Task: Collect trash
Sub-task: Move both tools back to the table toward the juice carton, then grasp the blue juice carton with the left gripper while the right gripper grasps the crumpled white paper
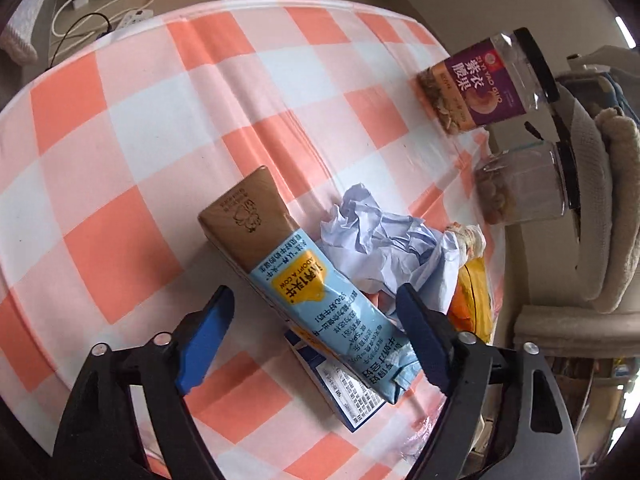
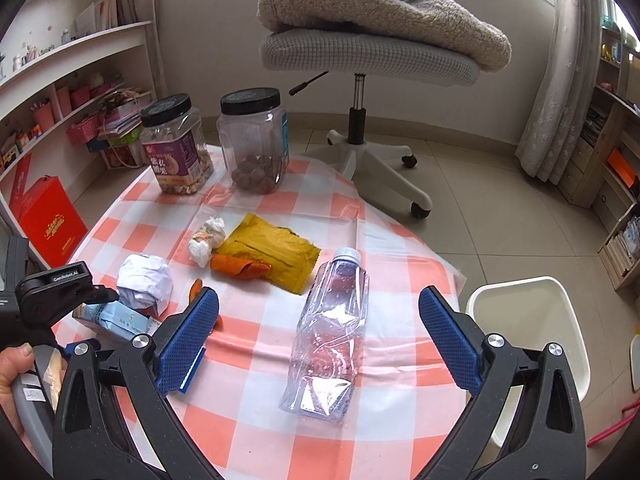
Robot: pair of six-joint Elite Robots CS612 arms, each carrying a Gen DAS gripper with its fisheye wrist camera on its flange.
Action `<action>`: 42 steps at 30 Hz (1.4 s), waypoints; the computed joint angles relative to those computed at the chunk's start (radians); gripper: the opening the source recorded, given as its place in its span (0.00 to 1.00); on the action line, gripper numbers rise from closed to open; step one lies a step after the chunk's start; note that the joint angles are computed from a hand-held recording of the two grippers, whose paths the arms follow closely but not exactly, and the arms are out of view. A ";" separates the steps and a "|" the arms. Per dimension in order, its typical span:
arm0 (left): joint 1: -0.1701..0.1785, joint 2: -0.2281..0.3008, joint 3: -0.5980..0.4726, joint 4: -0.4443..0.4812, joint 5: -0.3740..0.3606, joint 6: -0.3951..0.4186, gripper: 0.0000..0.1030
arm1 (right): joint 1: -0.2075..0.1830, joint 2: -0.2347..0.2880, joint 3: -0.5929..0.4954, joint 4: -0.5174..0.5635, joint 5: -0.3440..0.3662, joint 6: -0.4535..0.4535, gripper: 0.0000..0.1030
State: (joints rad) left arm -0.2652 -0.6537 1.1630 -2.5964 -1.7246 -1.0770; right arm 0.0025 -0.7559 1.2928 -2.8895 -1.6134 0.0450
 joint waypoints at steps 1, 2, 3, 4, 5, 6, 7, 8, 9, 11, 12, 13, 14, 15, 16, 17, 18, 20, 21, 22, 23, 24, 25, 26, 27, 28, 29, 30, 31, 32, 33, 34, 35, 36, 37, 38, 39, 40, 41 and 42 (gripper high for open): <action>-0.001 -0.003 0.004 -0.006 0.002 0.017 0.64 | 0.000 0.003 -0.005 0.014 0.011 0.000 0.93; -0.001 -0.006 0.009 -0.013 0.005 0.041 0.52 | 0.001 0.007 -0.010 0.024 0.020 -0.001 0.93; -0.001 -0.008 0.011 -0.017 0.006 0.068 0.47 | 0.002 0.009 -0.012 0.030 0.029 -0.002 0.93; 0.001 -0.010 0.011 -0.020 0.003 0.090 0.34 | 0.002 0.012 -0.016 0.037 0.041 -0.004 0.93; 0.004 -0.012 0.013 -0.023 -0.004 0.110 0.27 | 0.003 0.015 -0.020 0.048 0.055 -0.010 0.93; 0.007 -0.016 0.017 -0.027 -0.009 0.128 0.25 | 0.003 0.017 -0.024 0.059 0.068 -0.019 0.93; 0.009 -0.023 0.024 -0.032 -0.009 0.147 0.25 | 0.004 0.018 -0.027 0.068 0.081 -0.028 0.93; 0.010 -0.031 0.031 -0.035 -0.003 0.171 0.24 | 0.003 0.020 -0.030 0.081 0.101 -0.035 0.93; 0.010 -0.040 0.038 -0.037 0.012 0.202 0.24 | 0.002 0.021 -0.035 0.098 0.130 -0.039 0.93; 0.006 -0.063 0.051 -0.039 0.066 0.278 0.24 | -0.002 0.026 -0.052 0.146 0.191 -0.045 0.93; 0.005 -0.071 0.053 -0.038 0.089 0.316 0.24 | -0.002 0.030 -0.062 0.166 0.207 -0.043 0.93; 0.003 -0.082 0.060 -0.041 0.106 0.353 0.24 | -0.001 0.035 -0.075 0.187 0.219 -0.041 0.93; 0.003 -0.092 0.066 -0.045 0.116 0.381 0.24 | 0.001 0.041 -0.088 0.207 0.231 -0.038 0.93; 0.003 -0.100 0.070 -0.047 0.122 0.408 0.24 | 0.003 0.046 -0.101 0.223 0.244 -0.041 0.93; 0.003 -0.110 0.075 -0.048 0.131 0.440 0.24 | 0.006 0.053 -0.115 0.238 0.261 -0.050 0.93; 0.002 -0.119 0.081 -0.051 0.142 0.470 0.24 | 0.009 0.061 -0.133 0.258 0.277 -0.060 0.93; 0.001 -0.127 0.088 -0.059 0.154 0.499 0.24 | 0.015 0.071 -0.152 0.276 0.283 -0.069 0.93; 0.000 -0.139 0.100 -0.081 0.174 0.538 0.24 | 0.028 0.092 -0.188 0.298 0.286 -0.089 0.93; 0.000 -0.141 0.103 -0.089 0.177 0.548 0.24 | 0.034 0.103 -0.207 0.314 0.290 -0.102 0.93; 0.003 -0.140 0.104 -0.092 0.171 0.551 0.24 | 0.042 0.114 -0.227 0.333 0.285 -0.116 0.93; 0.006 -0.136 0.099 -0.087 0.158 0.547 0.24 | 0.050 0.126 -0.246 0.349 0.276 -0.126 0.93; 0.011 -0.132 0.095 -0.077 0.137 0.539 0.24 | 0.057 0.138 -0.266 0.365 0.269 -0.135 0.93; 0.016 -0.127 0.089 -0.067 0.112 0.527 0.24 | 0.065 0.151 -0.287 0.380 0.260 -0.140 0.93; 0.021 -0.126 0.091 -0.063 0.089 0.513 0.24 | 0.070 0.159 -0.300 0.389 0.254 -0.143 0.93; 0.025 -0.125 0.090 -0.062 0.068 0.504 0.24 | 0.075 0.171 -0.318 0.398 0.250 -0.144 0.93; 0.028 -0.125 0.090 -0.064 0.063 0.499 0.24 | 0.080 0.183 -0.337 0.408 0.249 -0.142 0.93; 0.029 -0.127 0.093 -0.069 0.071 0.499 0.24 | 0.082 0.194 -0.355 0.420 0.250 -0.137 0.93; 0.030 -0.131 0.098 -0.078 0.084 0.500 0.24 | 0.085 0.207 -0.375 0.435 0.253 -0.126 0.93; 0.032 -0.134 0.101 -0.089 0.097 0.499 0.24 | 0.087 0.218 -0.395 0.449 0.256 -0.115 0.93; 0.033 -0.138 0.106 -0.100 0.107 0.497 0.24 | 0.087 0.228 -0.411 0.460 0.259 -0.105 0.93; 0.035 -0.141 0.110 -0.110 0.112 0.494 0.24 | 0.088 0.237 -0.427 0.470 0.261 -0.095 0.93; 0.038 -0.144 0.114 -0.118 0.113 0.490 0.24 | 0.089 0.244 -0.438 0.475 0.265 -0.088 0.92; 0.041 -0.146 0.117 -0.124 0.112 0.486 0.25 | 0.088 0.252 -0.450 0.480 0.272 -0.082 0.85; 0.044 -0.148 0.119 -0.126 0.111 0.483 0.25 | 0.088 0.258 -0.463 0.490 0.279 -0.078 0.78; 0.046 -0.148 0.120 -0.127 0.110 0.479 0.25 | 0.088 0.267 -0.480 0.509 0.290 -0.079 0.59; 0.048 -0.149 0.121 -0.127 0.108 0.474 0.25 | 0.090 0.274 -0.494 0.530 0.287 -0.075 0.57; 0.049 -0.148 0.121 -0.127 0.106 0.469 0.25 | 0.089 0.274 -0.493 0.520 0.287 -0.063 0.55; 0.050 -0.148 0.122 -0.128 0.103 0.465 0.25 | 0.088 0.272 -0.488 0.509 0.295 -0.052 0.54; 0.051 -0.149 0.123 -0.131 0.101 0.462 0.25 | 0.086 0.269 -0.484 0.502 0.305 -0.043 0.52; 0.052 -0.150 0.125 -0.136 0.101 0.461 0.25 | 0.085 0.265 -0.476 0.489 0.312 -0.033 0.52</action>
State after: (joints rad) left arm -0.2137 -0.8041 1.2881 -2.7323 -1.6232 -0.6156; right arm 0.0872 -0.4911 0.8165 -2.4001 -1.3018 0.0121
